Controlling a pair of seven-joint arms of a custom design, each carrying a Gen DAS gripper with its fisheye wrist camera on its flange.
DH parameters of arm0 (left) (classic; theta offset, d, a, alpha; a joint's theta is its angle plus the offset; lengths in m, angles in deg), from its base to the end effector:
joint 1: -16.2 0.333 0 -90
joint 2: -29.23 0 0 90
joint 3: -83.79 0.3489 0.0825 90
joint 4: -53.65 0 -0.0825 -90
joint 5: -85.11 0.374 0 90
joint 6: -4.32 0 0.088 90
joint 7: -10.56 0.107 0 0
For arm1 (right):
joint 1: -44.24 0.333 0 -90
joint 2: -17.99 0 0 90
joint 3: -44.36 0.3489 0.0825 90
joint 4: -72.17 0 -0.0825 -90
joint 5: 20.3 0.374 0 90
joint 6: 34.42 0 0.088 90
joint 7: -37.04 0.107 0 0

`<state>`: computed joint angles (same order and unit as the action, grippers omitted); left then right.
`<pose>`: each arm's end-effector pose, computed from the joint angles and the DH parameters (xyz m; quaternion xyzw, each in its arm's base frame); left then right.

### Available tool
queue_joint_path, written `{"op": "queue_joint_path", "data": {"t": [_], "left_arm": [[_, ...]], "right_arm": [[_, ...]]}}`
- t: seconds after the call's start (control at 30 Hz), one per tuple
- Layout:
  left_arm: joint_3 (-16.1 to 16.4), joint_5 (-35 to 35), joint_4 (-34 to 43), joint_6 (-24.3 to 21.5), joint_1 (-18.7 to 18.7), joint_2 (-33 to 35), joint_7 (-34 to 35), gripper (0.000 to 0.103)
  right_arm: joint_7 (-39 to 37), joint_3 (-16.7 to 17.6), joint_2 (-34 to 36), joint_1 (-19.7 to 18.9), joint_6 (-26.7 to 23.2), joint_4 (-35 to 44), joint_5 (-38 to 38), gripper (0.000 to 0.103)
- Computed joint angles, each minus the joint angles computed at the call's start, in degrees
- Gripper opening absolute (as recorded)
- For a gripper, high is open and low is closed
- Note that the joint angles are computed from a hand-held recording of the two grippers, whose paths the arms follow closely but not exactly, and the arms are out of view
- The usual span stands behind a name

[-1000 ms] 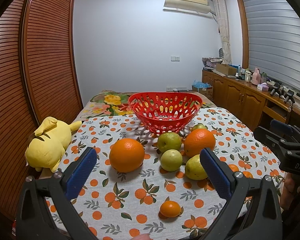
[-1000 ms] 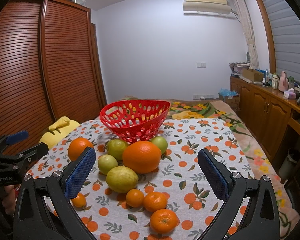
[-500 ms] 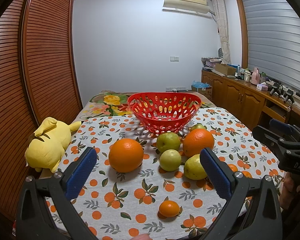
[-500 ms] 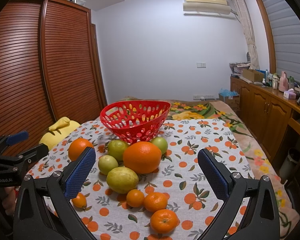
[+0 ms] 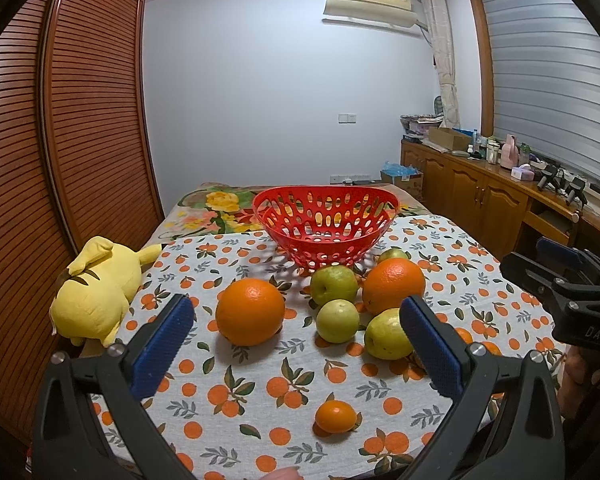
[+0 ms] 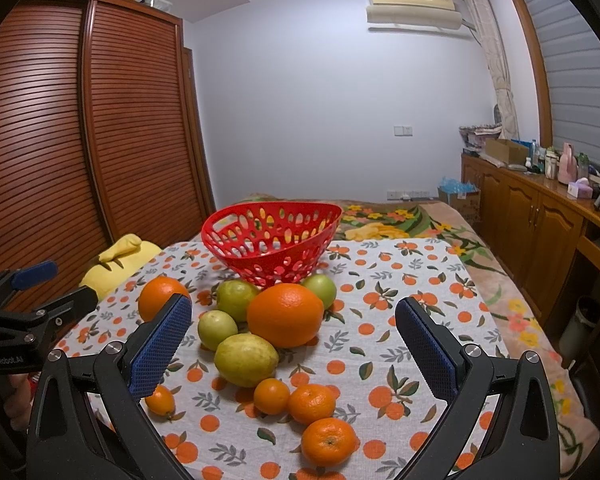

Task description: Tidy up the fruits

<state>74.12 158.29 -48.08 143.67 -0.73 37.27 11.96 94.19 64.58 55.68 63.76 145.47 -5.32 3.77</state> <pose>0.5764 -0.2781 0.5715 -0.6779 0.5139 -0.3094 0.4250 0.6752 0.3933 0.5131 -0.7447 0.3748 -0.2087 0.5113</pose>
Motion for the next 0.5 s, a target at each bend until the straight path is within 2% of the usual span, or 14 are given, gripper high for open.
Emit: {"op": "queue_joint_path", "data": {"t": [0.17,0.27,0.5], "left_arm": [[0.0,-0.7,-0.1,0.1,0.1,-0.1,0.5,0.103],[0.0,-0.7,-0.6,0.4,0.1,-0.3,0.3,0.103],[0.0,-0.9,-1.2,1.3,0.5,-0.5,0.2,0.103]], "right_arm": [[0.1,-0.1,-0.1,-0.1,-0.5,0.2,0.0,0.103],[1.0,-1.4,-0.5,1.0,-1.5,0.6,-0.1,0.103],[0.8,-1.4,-0.5,1.1,-1.8,0.7,0.2,0.103]]}}
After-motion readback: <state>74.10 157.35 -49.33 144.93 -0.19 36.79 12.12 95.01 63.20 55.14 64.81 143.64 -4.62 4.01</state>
